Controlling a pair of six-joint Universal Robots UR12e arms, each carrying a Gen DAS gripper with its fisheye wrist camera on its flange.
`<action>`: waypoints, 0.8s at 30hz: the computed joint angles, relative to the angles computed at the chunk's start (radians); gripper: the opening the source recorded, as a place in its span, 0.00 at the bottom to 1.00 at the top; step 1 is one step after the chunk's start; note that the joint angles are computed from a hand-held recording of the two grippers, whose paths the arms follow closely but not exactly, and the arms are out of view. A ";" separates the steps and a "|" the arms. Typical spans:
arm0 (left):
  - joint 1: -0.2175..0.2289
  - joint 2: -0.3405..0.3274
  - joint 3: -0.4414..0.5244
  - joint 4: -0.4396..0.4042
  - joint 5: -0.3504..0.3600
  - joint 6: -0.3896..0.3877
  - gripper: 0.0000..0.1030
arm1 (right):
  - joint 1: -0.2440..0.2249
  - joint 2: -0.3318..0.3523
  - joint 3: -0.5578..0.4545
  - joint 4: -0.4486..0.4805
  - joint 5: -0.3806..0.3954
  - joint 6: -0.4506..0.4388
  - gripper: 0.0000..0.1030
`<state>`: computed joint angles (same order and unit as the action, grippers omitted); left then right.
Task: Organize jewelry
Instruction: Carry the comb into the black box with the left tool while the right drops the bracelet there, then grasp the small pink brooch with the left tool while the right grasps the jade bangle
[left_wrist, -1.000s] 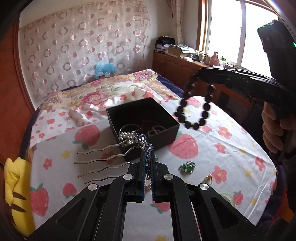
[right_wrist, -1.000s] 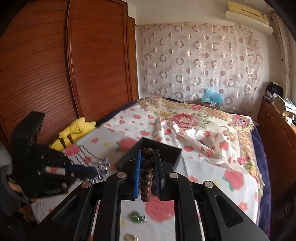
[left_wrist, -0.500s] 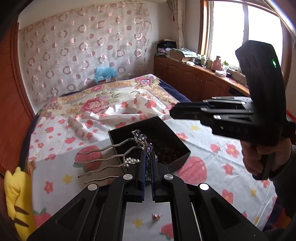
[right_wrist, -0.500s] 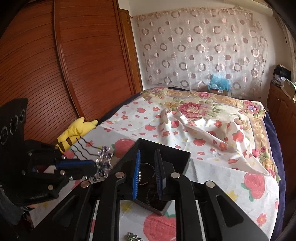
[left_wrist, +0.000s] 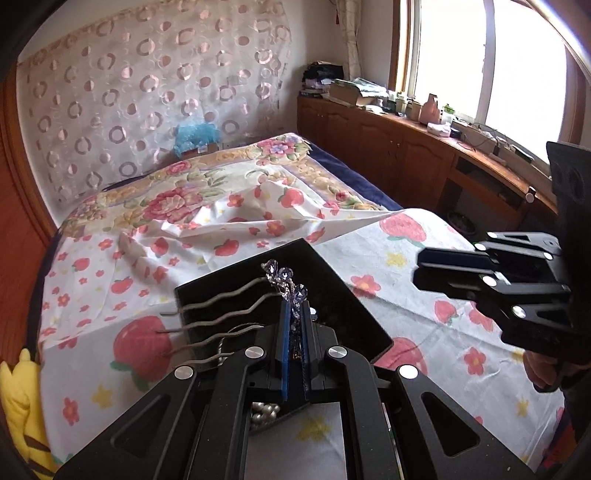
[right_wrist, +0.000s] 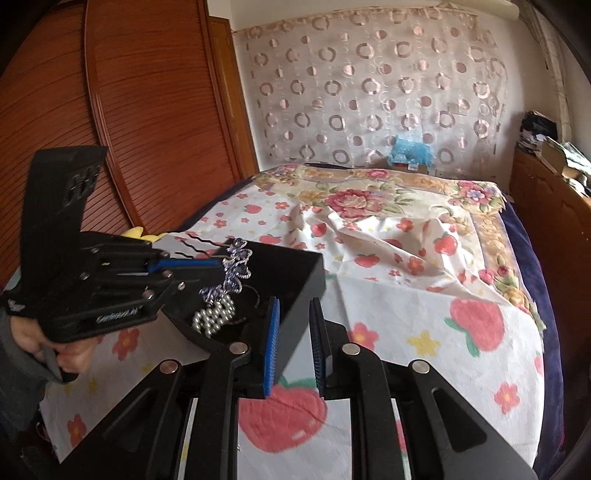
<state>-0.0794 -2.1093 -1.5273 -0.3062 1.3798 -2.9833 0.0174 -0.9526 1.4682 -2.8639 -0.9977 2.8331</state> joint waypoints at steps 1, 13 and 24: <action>-0.001 -0.003 0.003 0.000 0.000 -0.002 0.04 | -0.001 -0.002 0.005 -0.002 -0.002 0.001 0.18; -0.009 0.054 -0.097 0.076 0.029 -0.009 0.15 | -0.010 -0.072 0.138 -0.054 -0.016 -0.041 0.18; -0.004 0.137 -0.260 0.140 0.039 -0.063 0.21 | -0.008 -0.162 0.289 -0.048 -0.025 -0.121 0.18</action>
